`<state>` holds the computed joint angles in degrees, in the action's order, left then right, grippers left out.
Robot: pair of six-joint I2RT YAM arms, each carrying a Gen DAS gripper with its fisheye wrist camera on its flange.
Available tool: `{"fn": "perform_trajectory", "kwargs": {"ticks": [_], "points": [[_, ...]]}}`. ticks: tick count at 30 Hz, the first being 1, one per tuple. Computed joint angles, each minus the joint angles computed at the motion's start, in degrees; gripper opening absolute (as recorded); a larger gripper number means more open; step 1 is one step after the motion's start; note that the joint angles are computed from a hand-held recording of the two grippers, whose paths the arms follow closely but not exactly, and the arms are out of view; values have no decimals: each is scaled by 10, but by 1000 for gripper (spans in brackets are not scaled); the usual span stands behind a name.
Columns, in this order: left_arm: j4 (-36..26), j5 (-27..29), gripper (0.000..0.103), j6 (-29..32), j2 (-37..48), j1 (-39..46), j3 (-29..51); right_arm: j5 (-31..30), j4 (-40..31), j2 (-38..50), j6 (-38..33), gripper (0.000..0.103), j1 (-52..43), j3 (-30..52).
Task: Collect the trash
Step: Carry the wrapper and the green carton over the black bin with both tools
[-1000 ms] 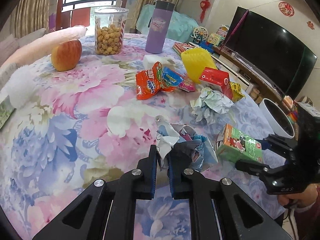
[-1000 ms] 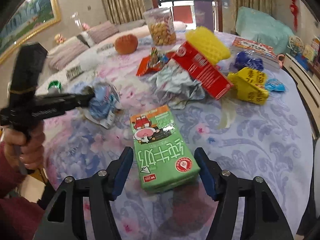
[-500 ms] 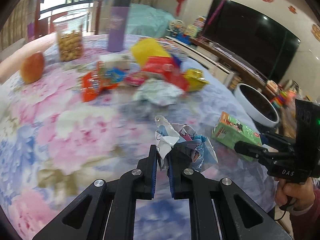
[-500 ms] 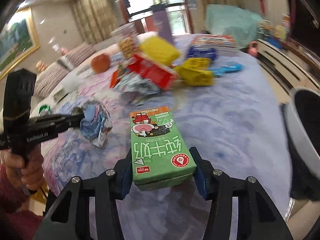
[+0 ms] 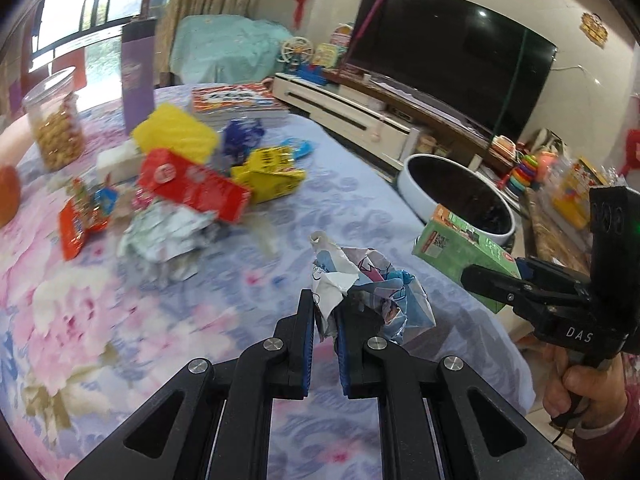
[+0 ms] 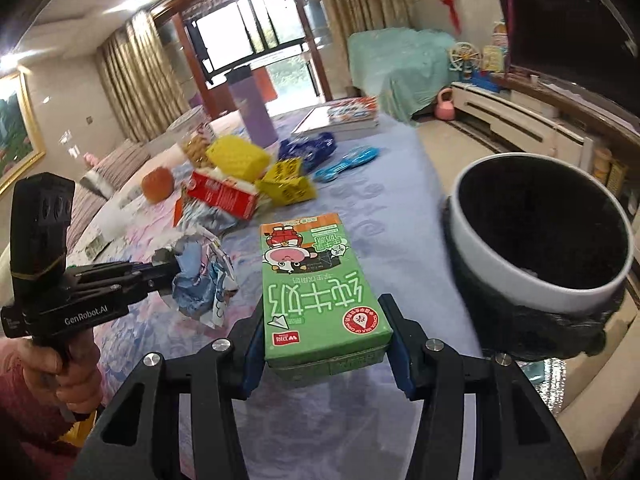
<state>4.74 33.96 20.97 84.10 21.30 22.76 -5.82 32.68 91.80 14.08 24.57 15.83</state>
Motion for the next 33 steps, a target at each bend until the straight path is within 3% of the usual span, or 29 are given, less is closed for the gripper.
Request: {"fn": "perform_trajectory", "kwargs": {"ticks": [15, 33], "points": [[78, -75, 9, -114, 62, -178, 54, -58, -66, -107, -66, 52, -165, -37], [84, -135, 9, -170, 197, -304, 209, -111, -103, -73, -128, 51, -309, 9]]}}
